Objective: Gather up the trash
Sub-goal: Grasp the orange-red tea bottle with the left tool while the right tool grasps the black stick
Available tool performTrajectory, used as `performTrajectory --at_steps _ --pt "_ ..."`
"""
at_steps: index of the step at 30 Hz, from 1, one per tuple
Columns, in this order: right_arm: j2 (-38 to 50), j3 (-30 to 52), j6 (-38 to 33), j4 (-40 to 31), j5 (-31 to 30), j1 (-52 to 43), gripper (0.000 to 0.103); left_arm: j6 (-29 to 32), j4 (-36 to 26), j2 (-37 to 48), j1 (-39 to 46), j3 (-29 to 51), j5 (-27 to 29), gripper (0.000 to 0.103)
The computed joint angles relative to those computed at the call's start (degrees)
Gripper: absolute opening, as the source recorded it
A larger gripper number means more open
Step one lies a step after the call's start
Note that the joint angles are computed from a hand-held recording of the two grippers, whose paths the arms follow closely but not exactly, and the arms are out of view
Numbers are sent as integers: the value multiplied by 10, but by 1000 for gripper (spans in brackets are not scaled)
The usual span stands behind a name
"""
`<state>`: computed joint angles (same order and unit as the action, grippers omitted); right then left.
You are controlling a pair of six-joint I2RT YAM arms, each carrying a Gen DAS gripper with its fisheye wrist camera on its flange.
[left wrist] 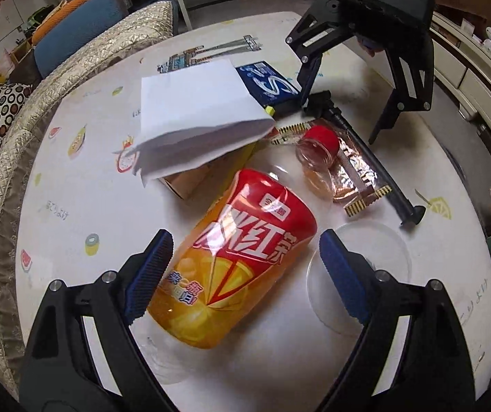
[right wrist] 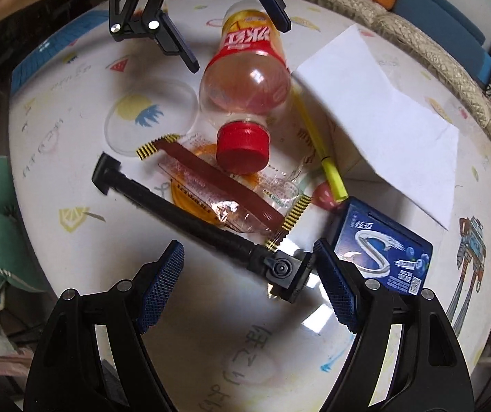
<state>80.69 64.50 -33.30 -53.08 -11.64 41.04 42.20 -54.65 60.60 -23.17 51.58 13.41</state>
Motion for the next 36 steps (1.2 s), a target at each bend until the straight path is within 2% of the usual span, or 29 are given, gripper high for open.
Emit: performTrajectory --at_steps 2,4,8,10,12,19,23,29,34,36 --pt "6 4 4 -2 -5 -1 75 0 15 -9 -8 -16 -13 85" --pt "12 9 9 -10 -22 -13 60 -5 15 -13 -3 -16 -9 83" --pt "5 11 9 -35 -30 -15 51 -7 4 -16 -13 -12 -31 80" --pt "-2 10 18 -54 -35 -9 38 -9 -3 -16 -20 -8 -42 78" --pt "-10 7 27 -66 -41 -3 38 -8 -17 -15 -23 1 -42 69" --pt "-57 -23 57 -86 -96 2 37 -27 -31 -42 -64 -2 -93 60" --pt "-85 -31 81 -86 -94 8 37 -55 -34 -62 -76 0 -110 49" --pt "-121 -13 113 -107 -91 10 37 -87 -49 -83 -70 0 -118 43" --pt "-151 0 114 -145 -94 -1 37 -120 -64 -106 -87 9 -132 41" --pt "-163 1 126 -148 -87 7 37 -132 -75 -112 -89 18 -133 35"
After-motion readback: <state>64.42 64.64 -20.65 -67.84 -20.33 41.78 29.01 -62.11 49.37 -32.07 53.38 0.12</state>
